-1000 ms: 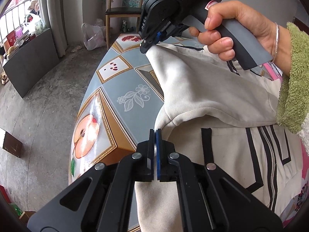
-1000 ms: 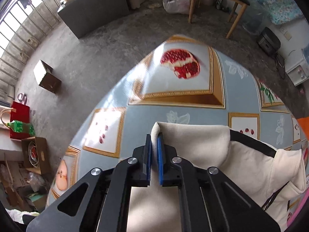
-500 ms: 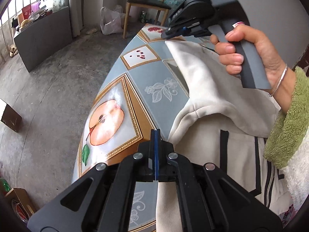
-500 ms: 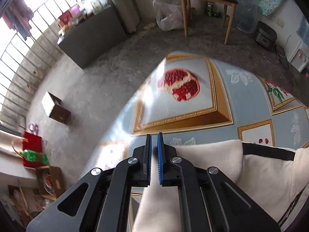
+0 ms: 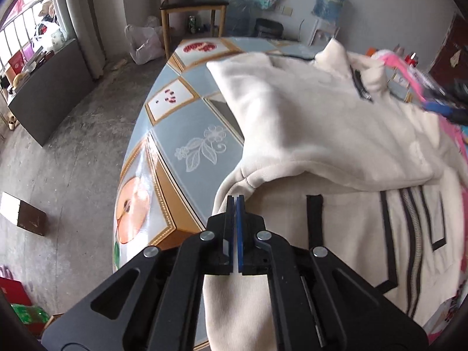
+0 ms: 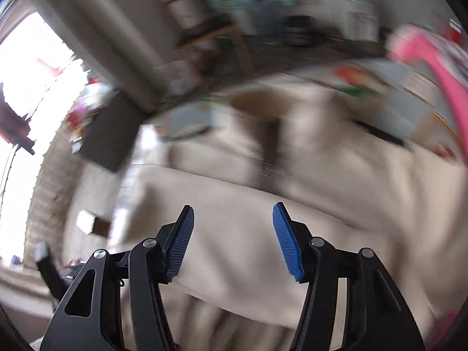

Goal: Fold large clothes

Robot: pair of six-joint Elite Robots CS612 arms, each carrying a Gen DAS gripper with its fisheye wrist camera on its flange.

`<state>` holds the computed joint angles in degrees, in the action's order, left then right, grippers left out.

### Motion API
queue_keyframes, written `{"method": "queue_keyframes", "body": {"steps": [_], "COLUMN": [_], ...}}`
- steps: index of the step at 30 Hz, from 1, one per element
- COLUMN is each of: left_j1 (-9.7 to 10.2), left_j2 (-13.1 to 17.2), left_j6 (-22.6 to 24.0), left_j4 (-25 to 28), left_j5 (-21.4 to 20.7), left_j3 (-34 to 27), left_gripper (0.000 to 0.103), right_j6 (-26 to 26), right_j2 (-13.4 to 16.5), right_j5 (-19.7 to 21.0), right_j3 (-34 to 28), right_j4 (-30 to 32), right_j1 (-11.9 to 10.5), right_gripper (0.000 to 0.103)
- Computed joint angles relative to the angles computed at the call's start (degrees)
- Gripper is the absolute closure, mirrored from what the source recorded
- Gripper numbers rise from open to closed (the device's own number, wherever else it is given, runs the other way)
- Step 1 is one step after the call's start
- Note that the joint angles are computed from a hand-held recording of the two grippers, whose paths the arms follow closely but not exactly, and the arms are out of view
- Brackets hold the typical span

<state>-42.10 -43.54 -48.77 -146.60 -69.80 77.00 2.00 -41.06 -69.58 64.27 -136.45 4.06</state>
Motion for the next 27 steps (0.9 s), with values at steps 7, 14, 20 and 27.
{"method": "queue_keyframes", "body": {"steps": [7,14,20,27], "left_j1": [-0.44,-1.24,-1.33,-1.28], "left_j2": [0.81,0.95,0.67,0.49], "left_j6": [-1.17,-0.7,-0.39,-0.16], "left_j4": [2.45,2.95,3.05,4.03], "left_j5": [2.58,5.83,5.85,4.78], "left_j3": [-0.97,-0.91,-0.52,-0.86], "left_gripper": [0.102,0.102,0.102,0.102], "right_j6": [1.89,-4.34,-3.35,-3.77], "right_j2": [0.44,0.83,-1.64,2.51], "right_j5": [0.24,-2.32,-1.88,-7.31], "right_j3": [2.21,2.08,3.94,1.01], "right_j4": [3.93,2.74,-9.48,-3.82], "right_j1": [-3.8,-1.8,-2.33,-2.39], "right_gripper": [0.062,0.1,0.1,0.1]}}
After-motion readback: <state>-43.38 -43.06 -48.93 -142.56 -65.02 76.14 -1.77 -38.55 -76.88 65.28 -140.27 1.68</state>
